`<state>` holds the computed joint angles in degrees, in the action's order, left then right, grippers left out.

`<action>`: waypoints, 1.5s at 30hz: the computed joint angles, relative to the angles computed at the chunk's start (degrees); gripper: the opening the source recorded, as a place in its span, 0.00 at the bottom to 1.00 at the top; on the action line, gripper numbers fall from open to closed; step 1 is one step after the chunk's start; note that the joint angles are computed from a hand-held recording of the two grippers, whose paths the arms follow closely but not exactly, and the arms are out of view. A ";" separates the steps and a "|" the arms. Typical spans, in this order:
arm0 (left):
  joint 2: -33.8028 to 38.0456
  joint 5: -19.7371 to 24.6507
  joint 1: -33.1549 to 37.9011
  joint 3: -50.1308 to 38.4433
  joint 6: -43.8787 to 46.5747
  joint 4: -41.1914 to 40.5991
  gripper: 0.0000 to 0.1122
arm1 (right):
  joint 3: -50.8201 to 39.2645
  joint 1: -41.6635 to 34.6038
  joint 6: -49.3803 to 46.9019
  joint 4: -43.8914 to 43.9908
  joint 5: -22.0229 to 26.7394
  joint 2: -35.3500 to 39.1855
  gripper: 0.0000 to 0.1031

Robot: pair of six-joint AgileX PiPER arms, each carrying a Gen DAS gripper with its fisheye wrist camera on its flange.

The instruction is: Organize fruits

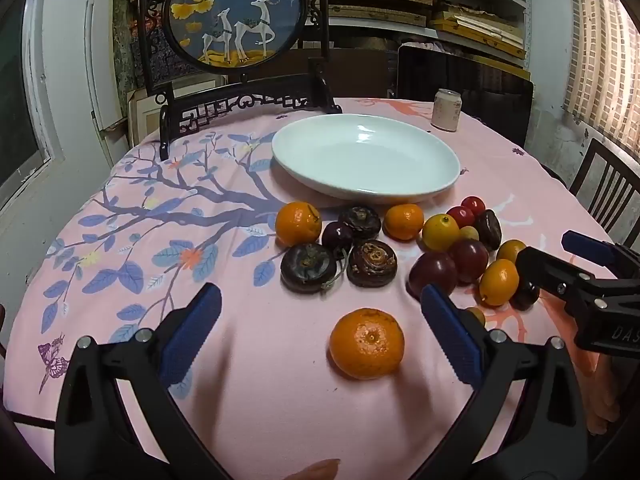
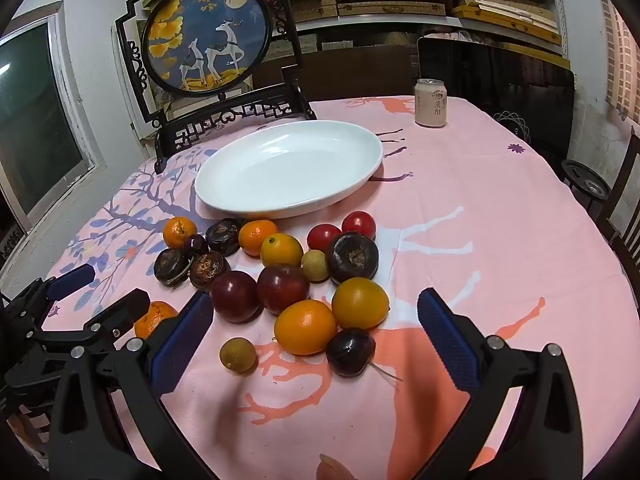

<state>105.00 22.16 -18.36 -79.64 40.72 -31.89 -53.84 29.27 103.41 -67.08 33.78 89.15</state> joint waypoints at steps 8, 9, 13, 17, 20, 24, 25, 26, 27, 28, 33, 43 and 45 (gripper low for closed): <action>-0.12 -0.19 -0.21 0.12 -1.54 1.32 0.90 | 0.04 0.06 -0.09 0.18 0.10 -0.08 0.99; -0.19 -0.22 -0.26 0.20 -1.71 1.44 0.90 | 0.02 0.06 -0.10 0.19 0.09 -0.09 0.99; 0.04 0.19 -0.06 -0.15 -1.21 0.96 0.90 | 0.06 0.15 0.19 -0.10 0.16 -0.06 0.99; 0.04 0.17 0.03 -0.05 -0.81 0.61 0.90 | 0.15 0.07 0.23 -0.12 0.00 -0.17 0.99; 0.15 0.34 0.00 -0.25 -1.22 1.02 0.90 | 0.15 0.04 0.30 -0.19 -0.02 -0.12 0.99; 0.24 0.34 0.23 -0.24 -0.67 0.54 0.90 | 0.15 -0.02 0.16 -0.02 -0.18 -0.18 0.99; 0.23 0.34 0.26 -0.22 -0.56 0.46 0.90 | 0.14 0.02 0.20 -0.06 -0.10 -0.19 0.99; 0.25 0.41 0.27 -0.26 -0.61 0.53 0.90 | 0.15 -0.02 0.23 -0.09 -0.15 -0.17 0.99; 0.24 0.43 0.32 -0.25 -0.44 0.41 0.90 | 0.15 -0.02 0.23 -0.09 -0.15 -0.17 0.99; 0.25 0.46 0.27 -0.30 -0.66 0.57 0.90 | 0.15 0.02 0.36 -0.21 -0.11 -0.16 0.99; 0.28 0.48 0.27 -0.36 -0.79 0.68 0.90 | 0.18 0.01 0.36 -0.20 -0.16 -0.19 0.99; 0.39 0.51 0.24 -0.40 -0.96 0.92 0.90 | 0.11 -0.20 -0.14 0.25 -0.37 -0.34 0.99; 0.48 0.42 0.25 -0.39 -0.76 0.73 0.90 | -0.04 0.31 0.63 -0.10 -0.04 0.08 0.99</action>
